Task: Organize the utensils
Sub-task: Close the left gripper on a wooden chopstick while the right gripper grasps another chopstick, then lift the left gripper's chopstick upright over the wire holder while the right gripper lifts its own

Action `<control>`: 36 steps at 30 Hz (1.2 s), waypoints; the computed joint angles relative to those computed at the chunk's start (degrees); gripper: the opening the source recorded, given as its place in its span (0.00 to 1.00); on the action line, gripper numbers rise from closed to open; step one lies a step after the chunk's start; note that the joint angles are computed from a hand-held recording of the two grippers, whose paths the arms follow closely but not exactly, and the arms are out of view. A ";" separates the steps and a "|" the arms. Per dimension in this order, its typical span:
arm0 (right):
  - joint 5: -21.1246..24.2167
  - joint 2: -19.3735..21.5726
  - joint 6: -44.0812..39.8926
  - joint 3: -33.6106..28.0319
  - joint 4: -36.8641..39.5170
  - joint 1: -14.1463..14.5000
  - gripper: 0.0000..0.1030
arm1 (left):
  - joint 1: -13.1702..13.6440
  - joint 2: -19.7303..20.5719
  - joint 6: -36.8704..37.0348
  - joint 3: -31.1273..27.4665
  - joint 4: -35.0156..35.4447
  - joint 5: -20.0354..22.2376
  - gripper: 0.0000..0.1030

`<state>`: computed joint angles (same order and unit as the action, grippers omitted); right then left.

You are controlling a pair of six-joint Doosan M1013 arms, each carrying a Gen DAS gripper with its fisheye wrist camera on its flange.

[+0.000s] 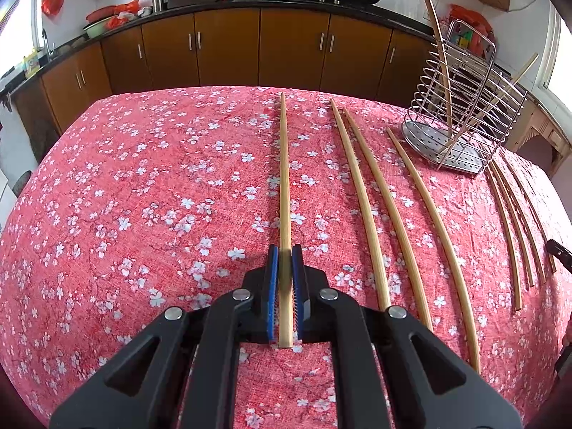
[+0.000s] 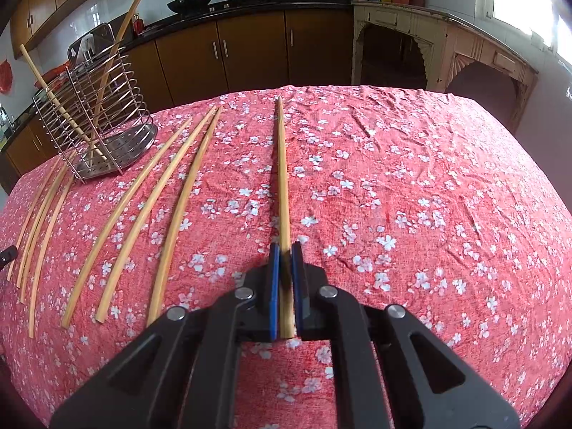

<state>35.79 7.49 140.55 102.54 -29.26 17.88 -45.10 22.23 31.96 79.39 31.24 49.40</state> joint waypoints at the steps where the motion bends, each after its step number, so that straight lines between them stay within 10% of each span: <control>1: 0.00 0.00 0.00 0.00 0.00 0.00 0.08 | 0.03 -0.04 -0.01 0.05 -0.04 -0.07 0.08; 23: -2.60 -1.38 1.85 1.42 0.74 -0.29 0.07 | -0.34 -0.16 -0.84 0.09 0.51 0.49 0.07; 36: -4.86 -8.15 21.98 3.53 -24.93 3.33 0.07 | -4.10 -7.31 -14.45 5.71 21.14 -5.33 0.07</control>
<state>30.93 -0.66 162.53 106.07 -54.19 21.21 -49.20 14.92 17.50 85.10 52.38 44.07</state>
